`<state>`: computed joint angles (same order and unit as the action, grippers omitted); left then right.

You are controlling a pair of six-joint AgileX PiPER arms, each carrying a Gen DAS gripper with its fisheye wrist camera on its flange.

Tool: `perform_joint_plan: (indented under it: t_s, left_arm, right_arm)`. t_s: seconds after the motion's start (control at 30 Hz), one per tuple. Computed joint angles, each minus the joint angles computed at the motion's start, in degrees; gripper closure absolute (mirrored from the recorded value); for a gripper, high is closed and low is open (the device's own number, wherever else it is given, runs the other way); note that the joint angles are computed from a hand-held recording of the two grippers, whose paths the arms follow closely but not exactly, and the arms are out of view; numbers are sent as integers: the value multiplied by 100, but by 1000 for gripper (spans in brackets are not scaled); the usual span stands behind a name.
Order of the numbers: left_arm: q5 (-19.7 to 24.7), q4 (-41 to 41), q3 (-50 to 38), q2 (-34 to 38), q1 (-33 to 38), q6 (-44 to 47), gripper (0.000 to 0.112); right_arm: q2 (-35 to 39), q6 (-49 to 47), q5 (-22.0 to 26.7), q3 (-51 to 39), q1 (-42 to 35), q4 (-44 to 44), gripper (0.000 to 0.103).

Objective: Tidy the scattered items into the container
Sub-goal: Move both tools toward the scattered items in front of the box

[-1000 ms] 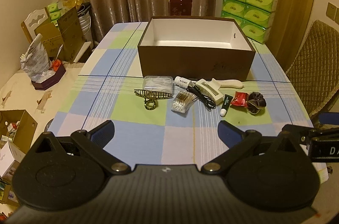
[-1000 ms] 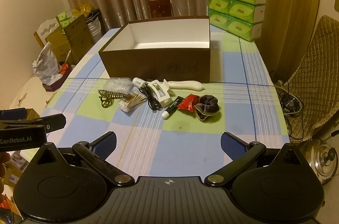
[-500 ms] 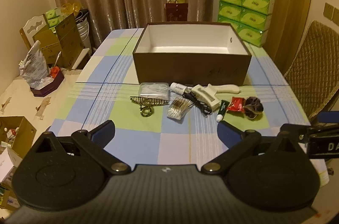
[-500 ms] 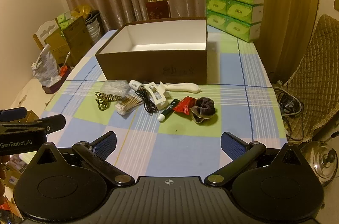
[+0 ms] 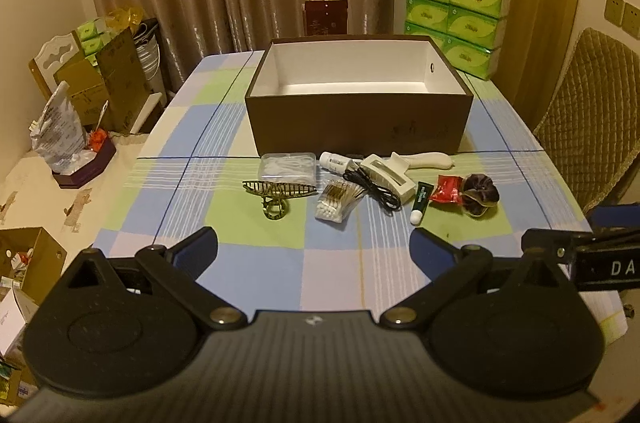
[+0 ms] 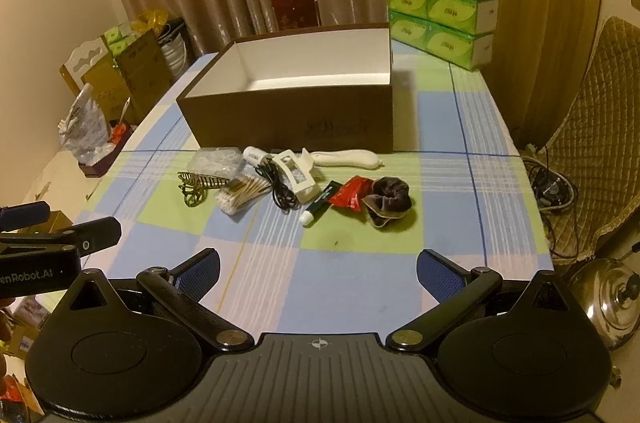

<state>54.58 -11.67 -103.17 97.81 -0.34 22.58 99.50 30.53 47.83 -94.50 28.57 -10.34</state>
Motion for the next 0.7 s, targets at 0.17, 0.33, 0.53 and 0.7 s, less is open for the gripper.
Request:
perform_joint_plan:
  t_s: [0.17, 0.33, 0.53, 0.7]
  left_arm:
    - [10, -159, -53, 142, 89, 258, 11]
    - [155, -237, -314, 443, 145, 384, 12]
    - [362, -360, -995, 1005, 233, 459, 18]
    - [508, -345, -1633, 1509, 274, 420, 22]
  right_arm:
    - [133, -59, 27, -43, -42, 185, 2]
    - [277, -2, 8, -149, -71, 158, 2]
    - [570, 145, 39, -431, -112, 134, 2]
    - [793, 204, -33, -649, -193, 41, 2]
